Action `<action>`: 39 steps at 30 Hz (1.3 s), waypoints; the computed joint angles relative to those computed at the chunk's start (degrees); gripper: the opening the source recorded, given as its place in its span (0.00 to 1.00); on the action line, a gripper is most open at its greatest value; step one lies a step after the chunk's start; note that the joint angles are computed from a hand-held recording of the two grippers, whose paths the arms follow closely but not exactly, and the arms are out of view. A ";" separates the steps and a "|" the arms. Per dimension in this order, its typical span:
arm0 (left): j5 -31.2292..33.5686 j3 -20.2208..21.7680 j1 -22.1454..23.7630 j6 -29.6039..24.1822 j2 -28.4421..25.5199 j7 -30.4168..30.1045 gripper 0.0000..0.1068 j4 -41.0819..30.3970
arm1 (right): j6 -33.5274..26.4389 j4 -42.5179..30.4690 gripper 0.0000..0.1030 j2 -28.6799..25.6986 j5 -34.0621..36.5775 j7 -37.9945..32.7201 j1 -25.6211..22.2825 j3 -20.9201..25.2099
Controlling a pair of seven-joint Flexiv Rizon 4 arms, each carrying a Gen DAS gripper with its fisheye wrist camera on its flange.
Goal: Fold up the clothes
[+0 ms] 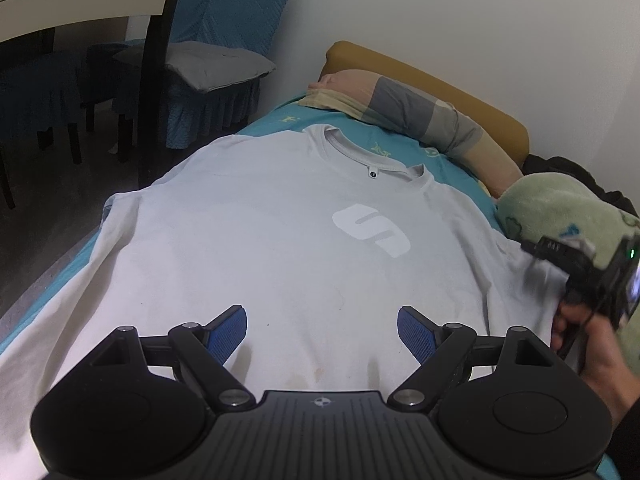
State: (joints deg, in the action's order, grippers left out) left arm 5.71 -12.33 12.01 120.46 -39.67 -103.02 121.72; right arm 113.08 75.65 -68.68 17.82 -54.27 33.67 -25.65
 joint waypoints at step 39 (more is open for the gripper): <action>3.20 -5.04 15.24 -6.46 3.06 5.40 0.79 1.44 | -14.86 -0.38 0.67 9.98 -1.23 -15.23 20.71 -5.57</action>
